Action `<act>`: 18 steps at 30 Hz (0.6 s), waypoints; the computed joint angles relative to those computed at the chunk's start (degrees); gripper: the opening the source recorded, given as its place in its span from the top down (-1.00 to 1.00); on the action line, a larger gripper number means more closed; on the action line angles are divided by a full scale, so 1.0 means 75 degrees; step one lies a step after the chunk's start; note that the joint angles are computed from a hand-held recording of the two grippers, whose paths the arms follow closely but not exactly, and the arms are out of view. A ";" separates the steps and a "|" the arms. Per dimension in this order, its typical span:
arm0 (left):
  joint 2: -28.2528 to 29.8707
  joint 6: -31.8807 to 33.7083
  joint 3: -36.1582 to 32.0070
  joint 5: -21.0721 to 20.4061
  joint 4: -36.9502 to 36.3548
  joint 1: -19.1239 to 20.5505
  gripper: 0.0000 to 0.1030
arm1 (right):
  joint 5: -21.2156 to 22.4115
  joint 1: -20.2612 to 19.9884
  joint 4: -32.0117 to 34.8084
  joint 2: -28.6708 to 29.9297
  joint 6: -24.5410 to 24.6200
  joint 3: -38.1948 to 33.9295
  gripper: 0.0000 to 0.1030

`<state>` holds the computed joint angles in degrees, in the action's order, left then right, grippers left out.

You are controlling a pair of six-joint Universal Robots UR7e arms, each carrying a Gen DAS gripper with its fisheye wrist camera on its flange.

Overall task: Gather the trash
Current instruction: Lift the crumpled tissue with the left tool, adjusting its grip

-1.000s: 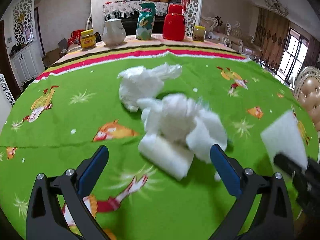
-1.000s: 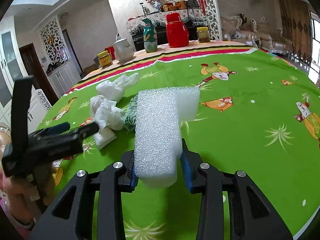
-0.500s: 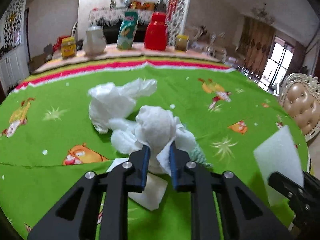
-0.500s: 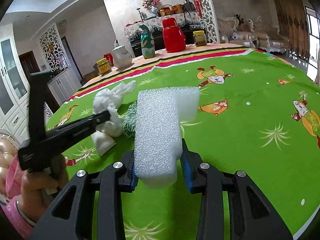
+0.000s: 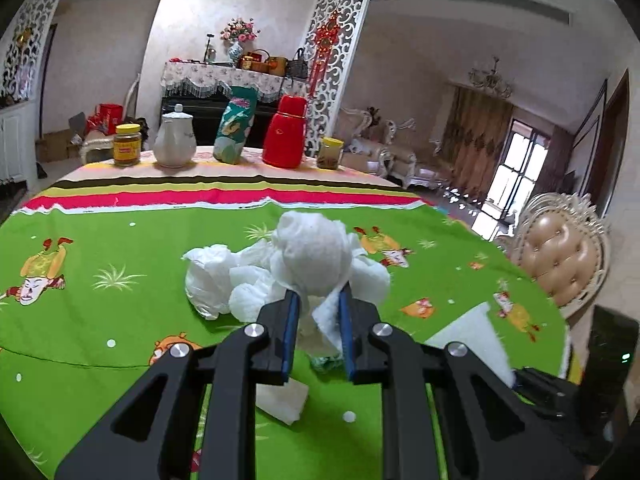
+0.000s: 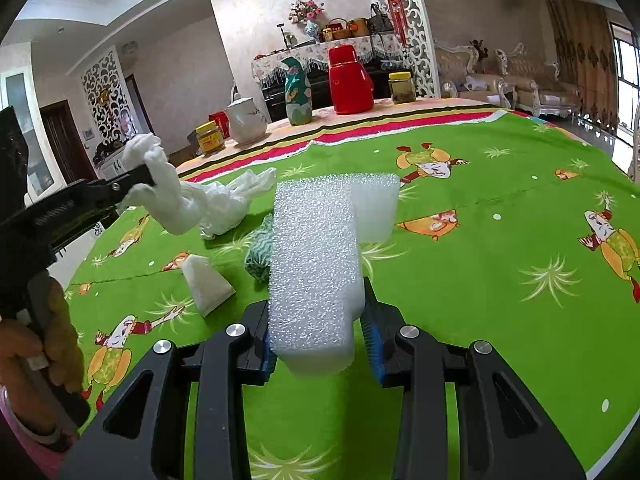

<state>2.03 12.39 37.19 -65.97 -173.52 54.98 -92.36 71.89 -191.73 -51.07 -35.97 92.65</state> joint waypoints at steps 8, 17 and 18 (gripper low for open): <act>-0.0989 -0.0762 0.1535 -0.0152 0.0942 -0.0019 0.56 | 0.0090 -0.0035 0.0007 -0.0061 0.0110 0.0058 0.32; -0.1695 -0.1285 0.3103 0.0360 0.0192 0.0116 -0.03 | 0.0154 -0.0011 -0.0049 -0.0093 0.0004 0.0189 0.32; -0.1705 -0.1312 0.3133 0.0388 0.0188 0.0123 -0.03 | 0.0161 -0.0019 -0.0037 -0.0101 0.0001 0.0202 0.32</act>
